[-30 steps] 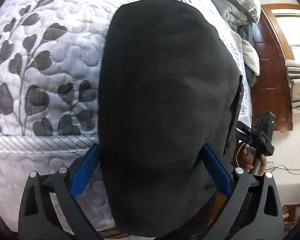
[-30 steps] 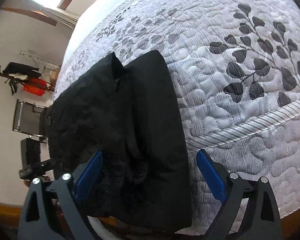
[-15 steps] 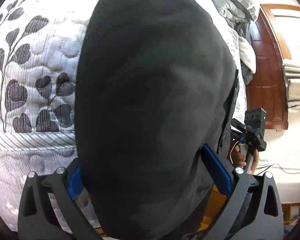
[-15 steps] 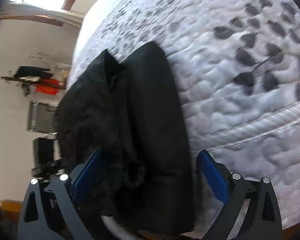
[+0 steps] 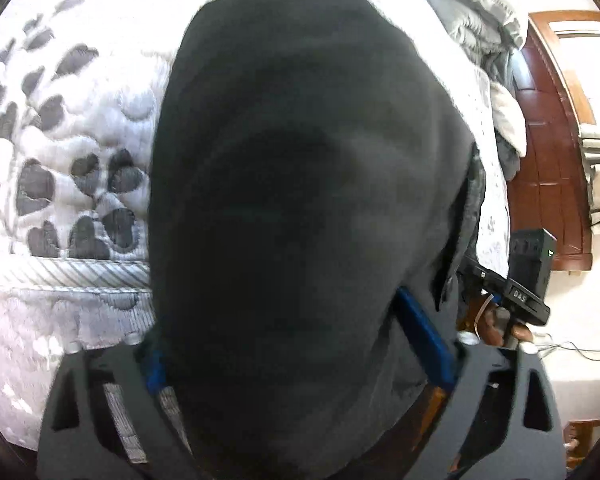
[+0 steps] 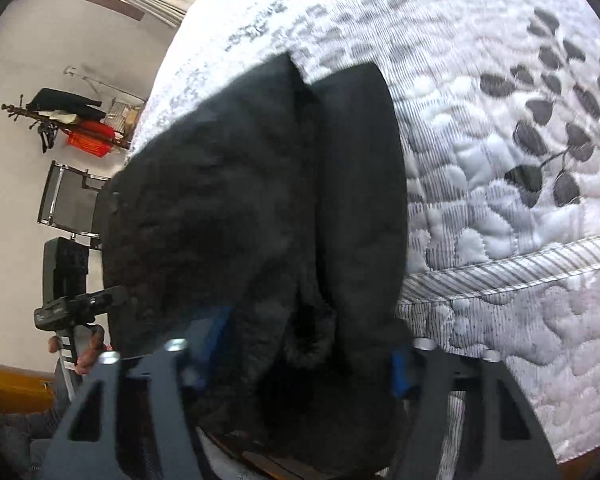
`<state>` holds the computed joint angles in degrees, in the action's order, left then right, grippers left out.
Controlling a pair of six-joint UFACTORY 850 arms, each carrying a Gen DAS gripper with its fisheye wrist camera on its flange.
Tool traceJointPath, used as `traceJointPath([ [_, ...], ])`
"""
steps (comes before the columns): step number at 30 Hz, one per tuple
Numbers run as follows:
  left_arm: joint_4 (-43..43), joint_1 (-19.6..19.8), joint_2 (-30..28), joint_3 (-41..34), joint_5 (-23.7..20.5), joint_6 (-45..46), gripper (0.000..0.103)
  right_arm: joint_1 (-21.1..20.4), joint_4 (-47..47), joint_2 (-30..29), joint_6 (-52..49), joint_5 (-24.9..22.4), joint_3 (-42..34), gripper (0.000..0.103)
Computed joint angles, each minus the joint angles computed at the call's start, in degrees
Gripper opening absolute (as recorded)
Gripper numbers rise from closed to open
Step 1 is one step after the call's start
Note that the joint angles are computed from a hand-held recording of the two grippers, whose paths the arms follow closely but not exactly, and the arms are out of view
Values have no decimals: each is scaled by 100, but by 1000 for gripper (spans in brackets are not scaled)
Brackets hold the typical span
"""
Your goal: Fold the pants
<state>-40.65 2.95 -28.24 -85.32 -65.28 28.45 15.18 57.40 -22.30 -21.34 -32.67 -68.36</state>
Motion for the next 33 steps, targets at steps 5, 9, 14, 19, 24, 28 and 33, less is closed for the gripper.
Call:
traceJointPath([
  [5,-251,45,183,-41,35,433,36,166,-415,169,257,254,-79,40],
  [9,-447,92,253,-63,122,600,24,225,-524,353,294,414,-74,37],
  [14,-666,162,417,-39,352,735,23,280,-706,440,344,523,-238,37],
  [19,-752,180,376,-383,444,781,23,305,-860,226,366,557,-748,37],
  [24,-601,168,-20,-1102,517,471,24,264,-1240,-269,595,364,-1521,37],
  [28,-393,154,-471,-1783,574,160,26,243,-1697,-943,1002,39,-2520,37],
  [33,-134,149,-1191,-2836,537,-159,26,175,-1942,-1680,1240,-371,-3561,37],
])
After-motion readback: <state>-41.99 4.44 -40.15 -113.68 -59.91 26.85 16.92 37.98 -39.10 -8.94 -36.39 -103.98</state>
